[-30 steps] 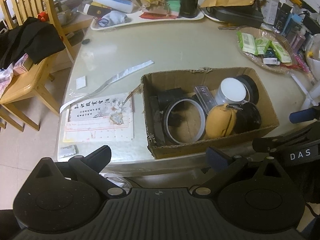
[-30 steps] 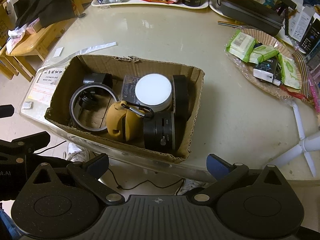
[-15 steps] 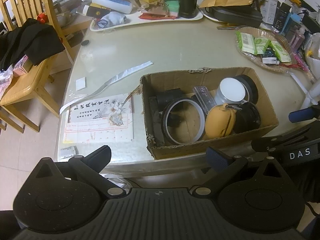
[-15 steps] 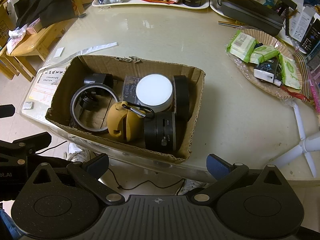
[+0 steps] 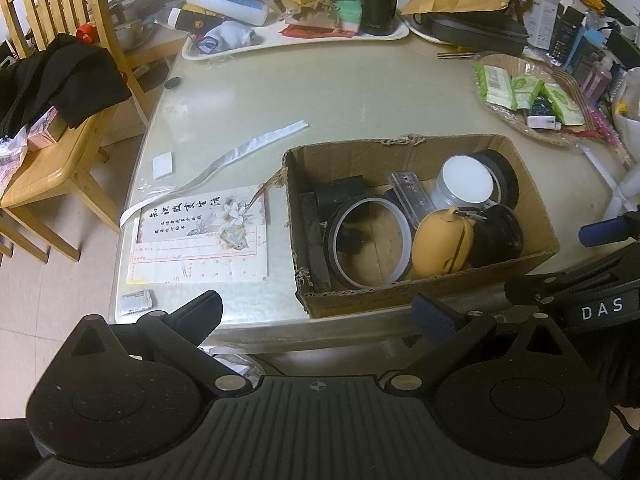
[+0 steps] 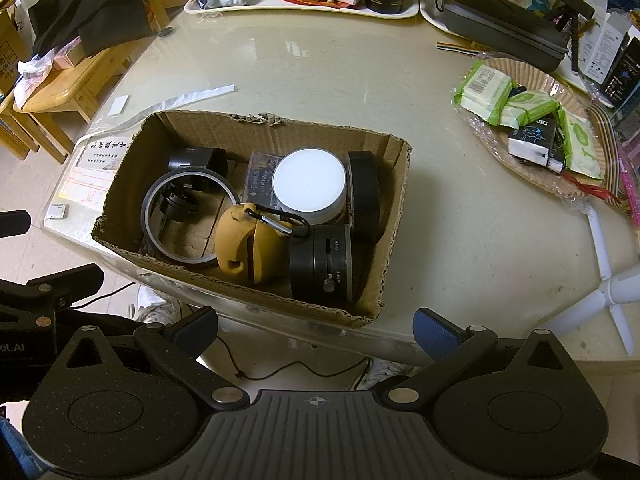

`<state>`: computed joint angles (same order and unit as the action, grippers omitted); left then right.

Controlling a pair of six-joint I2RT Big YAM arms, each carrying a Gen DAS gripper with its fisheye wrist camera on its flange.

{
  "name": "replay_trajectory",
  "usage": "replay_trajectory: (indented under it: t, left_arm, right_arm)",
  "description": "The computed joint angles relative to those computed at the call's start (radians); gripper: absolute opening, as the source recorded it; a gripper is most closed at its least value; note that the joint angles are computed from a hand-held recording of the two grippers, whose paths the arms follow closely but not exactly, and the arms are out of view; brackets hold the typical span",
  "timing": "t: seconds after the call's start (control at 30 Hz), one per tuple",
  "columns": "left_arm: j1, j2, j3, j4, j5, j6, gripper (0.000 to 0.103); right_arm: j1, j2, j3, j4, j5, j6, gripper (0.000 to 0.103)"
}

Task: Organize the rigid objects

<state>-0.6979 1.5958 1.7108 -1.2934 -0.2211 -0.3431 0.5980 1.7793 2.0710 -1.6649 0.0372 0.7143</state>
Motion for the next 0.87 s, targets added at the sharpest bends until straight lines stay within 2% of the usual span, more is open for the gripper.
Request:
replay_trajectory:
  t: [0.67,0.87]
  left_arm:
    - [-0.003,0.003,0.003,-0.003,-0.001,-0.001,0.103]
    - [-0.008,-0.016,-0.026,0.045,0.017,0.022,0.103]
  right_arm:
    - [-0.001,-0.001,0.0,0.0,-0.001,-0.001,0.103]
    - [-0.001,0.0,0.001,0.001,0.0,-0.001,0.103]
